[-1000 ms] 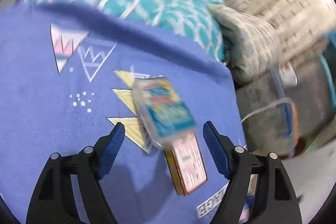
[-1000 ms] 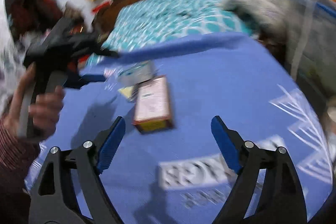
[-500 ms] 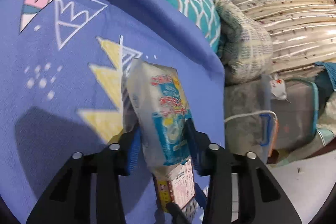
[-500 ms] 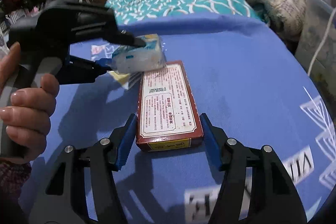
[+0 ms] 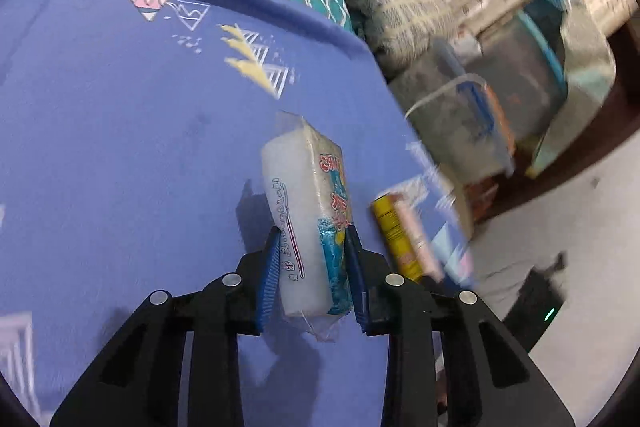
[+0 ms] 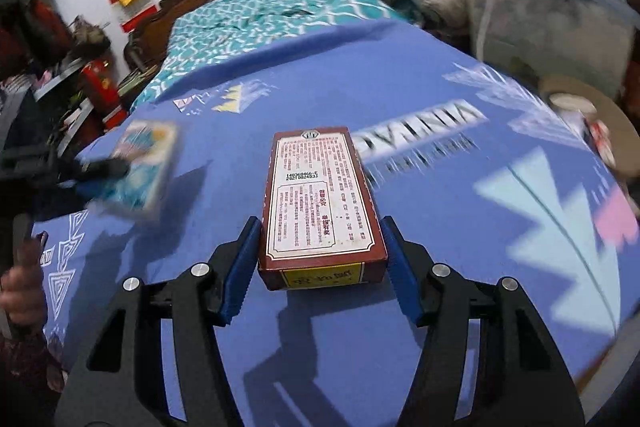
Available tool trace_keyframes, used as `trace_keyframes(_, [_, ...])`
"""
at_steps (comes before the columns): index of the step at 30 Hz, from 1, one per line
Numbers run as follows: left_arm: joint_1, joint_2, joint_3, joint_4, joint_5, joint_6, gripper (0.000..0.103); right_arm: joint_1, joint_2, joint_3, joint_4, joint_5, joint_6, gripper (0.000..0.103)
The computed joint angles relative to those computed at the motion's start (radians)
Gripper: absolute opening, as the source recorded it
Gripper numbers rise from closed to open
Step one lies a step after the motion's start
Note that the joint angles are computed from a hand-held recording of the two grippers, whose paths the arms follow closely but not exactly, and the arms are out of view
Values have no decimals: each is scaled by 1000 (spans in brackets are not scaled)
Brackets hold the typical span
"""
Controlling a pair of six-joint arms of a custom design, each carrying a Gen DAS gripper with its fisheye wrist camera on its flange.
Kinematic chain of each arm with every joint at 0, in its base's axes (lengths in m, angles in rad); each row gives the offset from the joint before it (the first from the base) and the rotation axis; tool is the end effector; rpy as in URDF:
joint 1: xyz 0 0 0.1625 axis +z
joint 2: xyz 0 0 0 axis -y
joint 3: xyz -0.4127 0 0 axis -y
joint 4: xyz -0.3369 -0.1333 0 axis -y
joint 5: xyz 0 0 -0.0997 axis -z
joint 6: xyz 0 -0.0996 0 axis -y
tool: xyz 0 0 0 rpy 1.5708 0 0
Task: Collect trash
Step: 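Grasp the blue-and-white sponge package with the left tool, then lower the sponge package onto the bedspread and open the left tool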
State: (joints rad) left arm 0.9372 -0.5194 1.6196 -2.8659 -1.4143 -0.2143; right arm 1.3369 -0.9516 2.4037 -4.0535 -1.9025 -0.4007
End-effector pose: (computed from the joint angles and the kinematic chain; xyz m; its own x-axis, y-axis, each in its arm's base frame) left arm -0.2518 -0.5941 -0.0101 -0.9188 0.3795 -0.1082 0.3945 0.8918 -0.2218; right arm 0.0028 -0.4236 0.2011 -0.8338 0.2568 0.4887 -0.2238 0.6521 -0.7243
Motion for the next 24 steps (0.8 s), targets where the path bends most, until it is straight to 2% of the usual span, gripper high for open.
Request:
trace_keyframes(3, [-59, -32, 124, -81, 138, 42, 30, 22, 59, 86, -128, -15, 21, 63])
trace_keyframes(5, [-81, -47, 179, -135, 181, 56, 31, 44, 100, 88, -153, -32, 31, 65])
trace_keyframes(8, [-120, -57, 232, -186, 285, 72, 36, 96, 155, 94, -187, -69, 33, 79])
trace_keyframes(11, [-141, -58, 257, -202, 372, 66, 46, 140, 195, 86, -240, -110, 19, 85])
trace_keyframes(15, [-153, -61, 286, -229, 456, 67, 51, 180, 220, 77, -289, -133, 13, 86])
trace_keyframes(18, [-161, -65, 306, -258, 499, 81, 59, 188, 224, 84, -348, -132, -3, 87])
trace_keyframes(24, [-164, -65, 312, -270, 537, 78, 63, 193, 238, 87, -427, -118, -5, 88])
